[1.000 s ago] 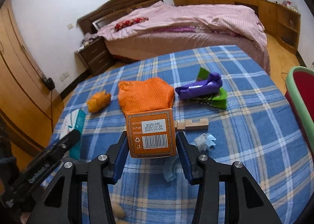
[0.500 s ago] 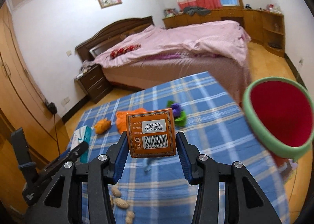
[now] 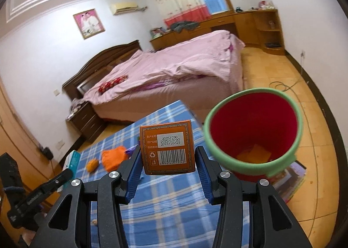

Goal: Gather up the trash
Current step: 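Lift both boxes toward the red bucket, then open both tools over the red bucket to drop the boxes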

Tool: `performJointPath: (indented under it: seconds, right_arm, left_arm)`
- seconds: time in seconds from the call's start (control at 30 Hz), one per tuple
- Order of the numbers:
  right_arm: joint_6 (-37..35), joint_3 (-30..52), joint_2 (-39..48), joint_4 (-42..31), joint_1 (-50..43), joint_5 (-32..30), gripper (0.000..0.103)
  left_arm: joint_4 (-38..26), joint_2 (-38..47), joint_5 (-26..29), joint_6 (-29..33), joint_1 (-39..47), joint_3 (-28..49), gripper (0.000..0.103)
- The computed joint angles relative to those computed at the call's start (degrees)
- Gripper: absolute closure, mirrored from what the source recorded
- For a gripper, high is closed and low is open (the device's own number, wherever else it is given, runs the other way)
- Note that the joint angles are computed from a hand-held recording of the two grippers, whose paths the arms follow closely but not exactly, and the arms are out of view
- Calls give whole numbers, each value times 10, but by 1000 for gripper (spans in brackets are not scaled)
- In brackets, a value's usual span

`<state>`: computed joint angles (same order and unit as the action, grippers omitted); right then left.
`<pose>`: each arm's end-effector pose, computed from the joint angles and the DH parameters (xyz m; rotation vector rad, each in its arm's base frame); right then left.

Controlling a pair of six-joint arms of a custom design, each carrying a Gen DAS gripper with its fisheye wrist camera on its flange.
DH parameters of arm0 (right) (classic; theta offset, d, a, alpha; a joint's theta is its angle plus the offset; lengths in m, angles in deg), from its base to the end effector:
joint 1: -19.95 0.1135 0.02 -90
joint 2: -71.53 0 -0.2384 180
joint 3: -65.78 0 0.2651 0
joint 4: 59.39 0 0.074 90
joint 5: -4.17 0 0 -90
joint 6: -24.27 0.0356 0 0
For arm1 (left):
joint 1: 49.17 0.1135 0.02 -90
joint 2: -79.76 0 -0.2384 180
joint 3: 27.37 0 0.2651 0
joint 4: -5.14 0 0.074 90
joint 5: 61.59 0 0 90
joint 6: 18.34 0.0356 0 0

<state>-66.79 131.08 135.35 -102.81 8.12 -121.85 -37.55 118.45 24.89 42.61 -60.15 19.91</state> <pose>0.2551 -0.0321 0.2656 -0.1100 2.2006 0.5953 0.1837 -0.0334 0.2407 -0.3781 2.1510 -0.3335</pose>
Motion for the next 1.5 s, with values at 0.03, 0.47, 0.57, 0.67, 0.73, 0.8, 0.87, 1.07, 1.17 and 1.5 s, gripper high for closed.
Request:
performJointPath:
  seconds: [0.03, 0.47, 0.57, 0.67, 0.73, 0.8, 0.87, 1.07, 1.17, 1.5]
  right_arm:
    - [-3, 6, 5, -1, -10, -4, 54]
    - [-47, 65, 105, 14, -115, -32, 54]
    - [-55, 76, 144, 33, -127, -23, 54]
    - [-58, 92, 188, 48, -142, -29, 54]
    - [-58, 107, 222, 56, -148, -31, 54]
    - [-59, 123, 256, 60, -153, -37, 54]
    - [-61, 137, 281, 62, -159, -41, 54]
    - [-72, 172, 343, 58, -168, -58, 54]
    - [-76, 190, 365, 54, -171, -65, 54]
    - [-66, 224, 410, 60, -171, -81, 52]
  left_arm:
    - [2, 10, -3, -4, -10, 8, 47]
    - [82, 258, -31, -2, -131, 160, 47]
    - [100, 338, -30, -1, -148, 206, 47]
    - [116, 412, -29, 1, -165, 254, 47]
    - [126, 464, -28, 4, -175, 287, 48]
    - [129, 504, -26, 5, -183, 315, 48]
    - [132, 553, -22, 6, -190, 353, 47]
    - [125, 644, -22, 6, -207, 430, 47]
    - [120, 680, -23, 9, -211, 462, 47]
    - [86, 751, -18, 13, -209, 537, 47]
